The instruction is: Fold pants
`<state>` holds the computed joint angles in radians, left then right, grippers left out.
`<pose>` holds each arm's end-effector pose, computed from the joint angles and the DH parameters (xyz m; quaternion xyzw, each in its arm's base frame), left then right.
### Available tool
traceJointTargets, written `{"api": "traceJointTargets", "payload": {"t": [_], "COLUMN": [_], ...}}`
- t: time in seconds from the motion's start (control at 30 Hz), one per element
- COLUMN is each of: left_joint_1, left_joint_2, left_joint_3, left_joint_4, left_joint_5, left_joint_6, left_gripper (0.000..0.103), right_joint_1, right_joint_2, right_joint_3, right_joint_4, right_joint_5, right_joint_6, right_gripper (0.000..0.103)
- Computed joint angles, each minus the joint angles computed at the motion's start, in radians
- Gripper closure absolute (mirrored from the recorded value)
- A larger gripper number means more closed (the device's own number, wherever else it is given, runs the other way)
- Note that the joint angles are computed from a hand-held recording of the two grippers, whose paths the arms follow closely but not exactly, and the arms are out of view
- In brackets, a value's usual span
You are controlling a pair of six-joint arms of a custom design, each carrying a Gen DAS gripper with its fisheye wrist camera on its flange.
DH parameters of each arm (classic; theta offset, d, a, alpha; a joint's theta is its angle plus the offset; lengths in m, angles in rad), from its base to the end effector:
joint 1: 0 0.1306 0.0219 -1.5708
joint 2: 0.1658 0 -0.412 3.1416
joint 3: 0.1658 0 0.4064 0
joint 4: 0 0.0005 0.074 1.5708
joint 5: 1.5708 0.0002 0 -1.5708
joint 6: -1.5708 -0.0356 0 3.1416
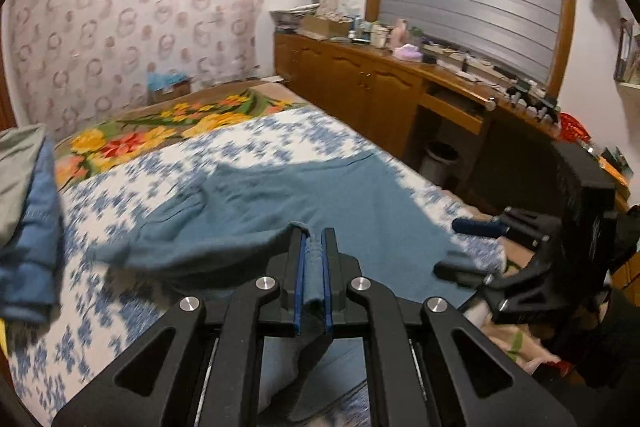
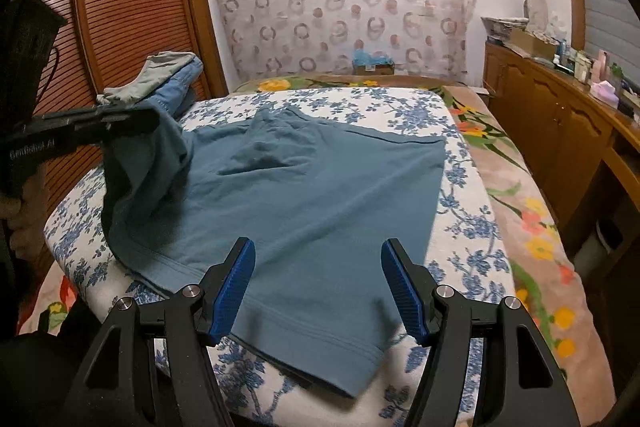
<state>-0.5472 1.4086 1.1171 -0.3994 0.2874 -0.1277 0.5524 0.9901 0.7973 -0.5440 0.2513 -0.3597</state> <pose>0.4179 -0.2670 0.3567 0.3540 0.8248 -0.2145 0.3853 0.2900 0.1678 0.3567 -0.0367 0.9078 0.0741 0.4112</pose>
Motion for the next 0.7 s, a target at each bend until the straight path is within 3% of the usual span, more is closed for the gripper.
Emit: {"api": "traceJointTargets", "payload": {"t": [0.3,0.4,0.47,0.57,0.7], "left_joint_1": [-0.052,-0.05,-0.048,-0.031,-0.011], "left_joint_2": [-0.003,-0.003,-0.009,-0.026,-0.04], "left_joint_3": [0.022,0.018,0.01,-0.014,-0.037], "left_joint_4": [0.003,0.007,0.017,0.049,0.066], "left_joint_5": [-0.03,-0.054,-0.071,-0.063,-0.071], "left_joint_6": [0.01,0.018,0.025,0.041,0.054], "left_gripper": [0.093,0.077,0.05,0.036,0.034], "right_joint_1": [0.03,0.037,0.03,0.03,0.022], "right_joint_2": [-0.006,-0.001,-0.008,-0.005,-0.007], "right_joint_3": [-0.011,-0.01,-0.013,-0.01,-0.011], "right_joint_4": [0.0,0.001,0.0,0.001,0.008], "right_joint_5": [0.043,0.047,0.041,0.042,0.032], "right_joint_6": [-0.037,-0.049,-0.046,-0.049,-0.045], "right_gripper": [0.035,0.035,0.035,0.035,0.036]}}
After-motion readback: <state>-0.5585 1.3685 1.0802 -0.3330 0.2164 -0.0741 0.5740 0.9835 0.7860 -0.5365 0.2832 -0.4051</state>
